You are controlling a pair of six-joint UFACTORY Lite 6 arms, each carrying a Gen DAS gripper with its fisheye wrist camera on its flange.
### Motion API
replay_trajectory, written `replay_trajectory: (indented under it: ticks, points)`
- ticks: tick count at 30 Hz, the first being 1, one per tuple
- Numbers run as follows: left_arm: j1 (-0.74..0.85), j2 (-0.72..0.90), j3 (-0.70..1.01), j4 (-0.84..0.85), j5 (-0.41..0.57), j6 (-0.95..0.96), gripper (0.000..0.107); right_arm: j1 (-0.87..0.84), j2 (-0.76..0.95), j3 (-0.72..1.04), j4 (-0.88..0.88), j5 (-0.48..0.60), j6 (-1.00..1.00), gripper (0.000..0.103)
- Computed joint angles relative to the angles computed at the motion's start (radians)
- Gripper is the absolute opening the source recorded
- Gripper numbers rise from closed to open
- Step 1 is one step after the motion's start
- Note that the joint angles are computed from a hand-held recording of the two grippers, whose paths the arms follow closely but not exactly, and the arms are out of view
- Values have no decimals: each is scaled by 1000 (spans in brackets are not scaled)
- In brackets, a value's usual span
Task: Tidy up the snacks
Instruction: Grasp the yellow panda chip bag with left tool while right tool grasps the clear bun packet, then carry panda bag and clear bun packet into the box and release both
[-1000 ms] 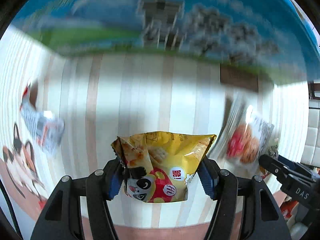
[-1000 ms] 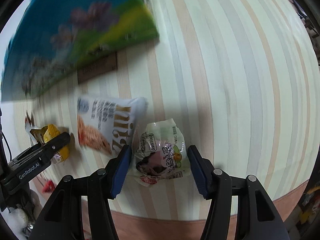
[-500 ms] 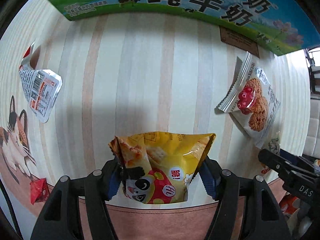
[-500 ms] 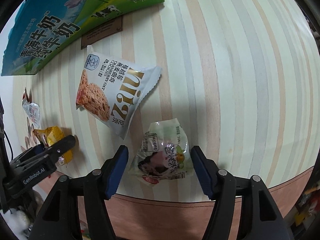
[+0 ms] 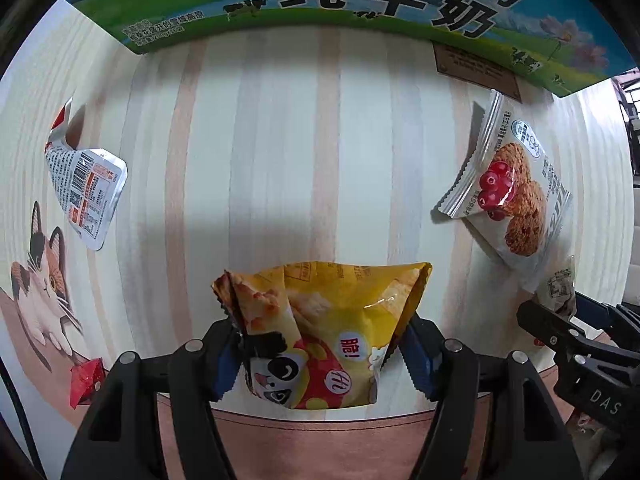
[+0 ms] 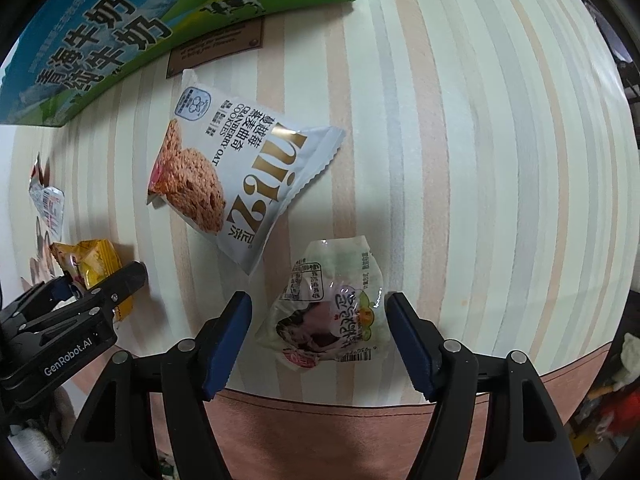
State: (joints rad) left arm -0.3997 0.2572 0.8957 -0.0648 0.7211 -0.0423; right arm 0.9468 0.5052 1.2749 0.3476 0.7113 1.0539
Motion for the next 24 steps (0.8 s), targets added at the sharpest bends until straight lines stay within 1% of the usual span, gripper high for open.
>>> replay_trajectory:
  ticks: [1, 3, 4, 5, 8, 12, 13, 16, 18, 24]
  points:
    - [-5, -9, -8, 1, -3, -7, 65, 13, 22, 38, -22, 21, 24, 70]
    - [-8, -31, -23, 17, -3, -23, 62, 33, 35, 59, -49, 37, 56, 66]
    - [-12, -39, -31, 14, -6, -27, 62, 42, 36, 64, -59, 34, 64, 65]
    - [-16, -49, -39, 11, -4, -29, 61, 53, -2, 26, -67, 33, 81, 64]
    - [-23, -88, -72, 1, -1, -33, 56, 69, -24, 2, -70, 11, 103, 63]
    - [-17, -158, -115, -22, 16, -11, 56, 86, -82, -48, -67, -9, 122, 63]
    - [-21, -190, -130, -26, 25, -13, 56, 99, -105, -53, -87, 1, 146, 63]
    - [-23, -275, -159, -49, 61, -2, 56, 144, -107, 7, -166, 53, 225, 63]
    - [-26, -347, -174, -60, 98, 0, 56, 182, -116, 56, -230, 104, 292, 63]
    - [-29, -539, -157, -79, 233, -2, 56, 258, -130, 208, -336, 236, 400, 63]
